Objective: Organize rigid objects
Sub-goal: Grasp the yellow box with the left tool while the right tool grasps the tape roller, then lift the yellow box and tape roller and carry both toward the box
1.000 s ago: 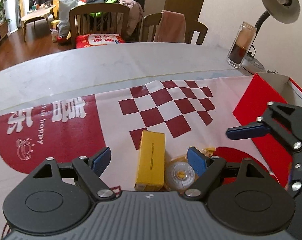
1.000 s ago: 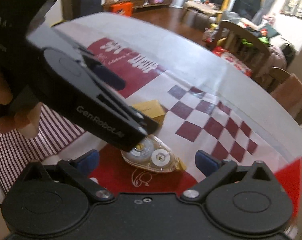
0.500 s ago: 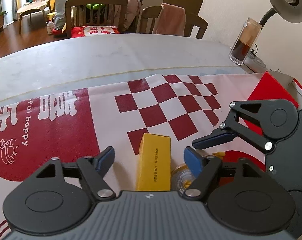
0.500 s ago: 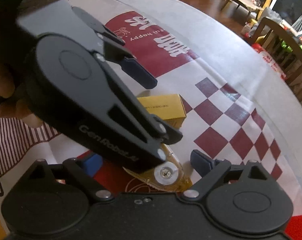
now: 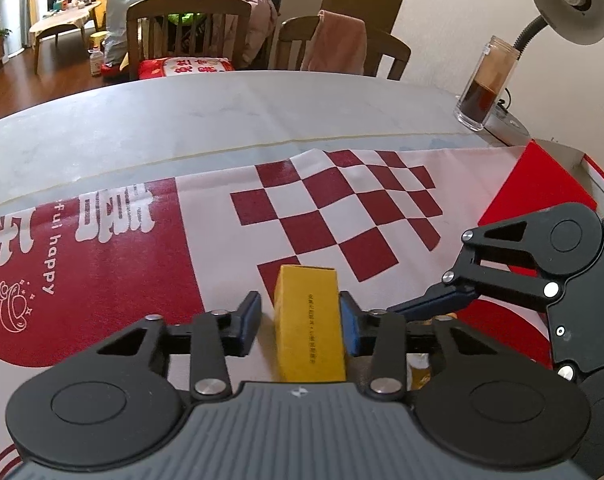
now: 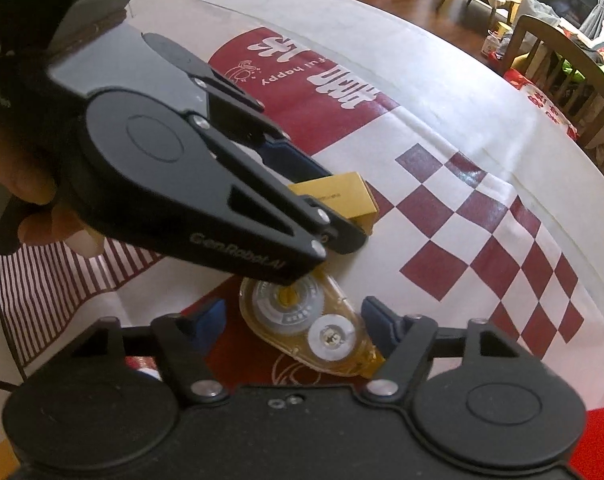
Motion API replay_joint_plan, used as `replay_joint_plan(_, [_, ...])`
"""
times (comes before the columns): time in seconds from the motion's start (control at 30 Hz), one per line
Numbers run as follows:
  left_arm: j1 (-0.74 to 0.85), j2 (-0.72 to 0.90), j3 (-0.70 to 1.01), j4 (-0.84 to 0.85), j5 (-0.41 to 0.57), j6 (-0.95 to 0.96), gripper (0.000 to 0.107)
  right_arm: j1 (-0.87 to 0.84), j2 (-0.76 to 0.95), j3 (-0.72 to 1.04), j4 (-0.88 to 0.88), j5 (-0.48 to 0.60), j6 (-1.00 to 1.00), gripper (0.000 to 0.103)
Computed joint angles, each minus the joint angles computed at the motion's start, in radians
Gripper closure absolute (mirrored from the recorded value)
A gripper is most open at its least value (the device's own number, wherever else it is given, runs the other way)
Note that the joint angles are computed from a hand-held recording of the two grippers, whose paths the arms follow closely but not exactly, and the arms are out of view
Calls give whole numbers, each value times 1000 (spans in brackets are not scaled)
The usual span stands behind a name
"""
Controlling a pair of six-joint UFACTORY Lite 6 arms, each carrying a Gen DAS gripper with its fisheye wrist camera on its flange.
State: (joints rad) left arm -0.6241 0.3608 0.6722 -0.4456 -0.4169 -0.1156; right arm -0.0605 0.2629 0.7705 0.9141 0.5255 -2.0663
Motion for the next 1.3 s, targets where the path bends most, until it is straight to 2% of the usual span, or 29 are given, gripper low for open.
replay_joint_plan(0.1, [-19, 0, 5, -62, 7, 68, 75, -4, -34, -36, 18, -7, -19, 41])
replay_joint_plan(0.53, [-32, -91, -83, -191, 15, 149, 77, -9, -194, -224, 196, -98, -80, 42])
replay_joint_plan(0.77, [-64, -182, -165, -311, 5, 222, 78, -60, -327, -328, 230, -100, -77, 42])
replay_joint_plan(0.97, [-122, -290, -219, -514, 5, 398, 78, -115, -483, -392, 155, -50, 28, 42])
replay_joint_plan(1.3, [-267, -455, -251, -949, -30, 772, 78, -224, -742, -452, -1, 71, 196, 42])
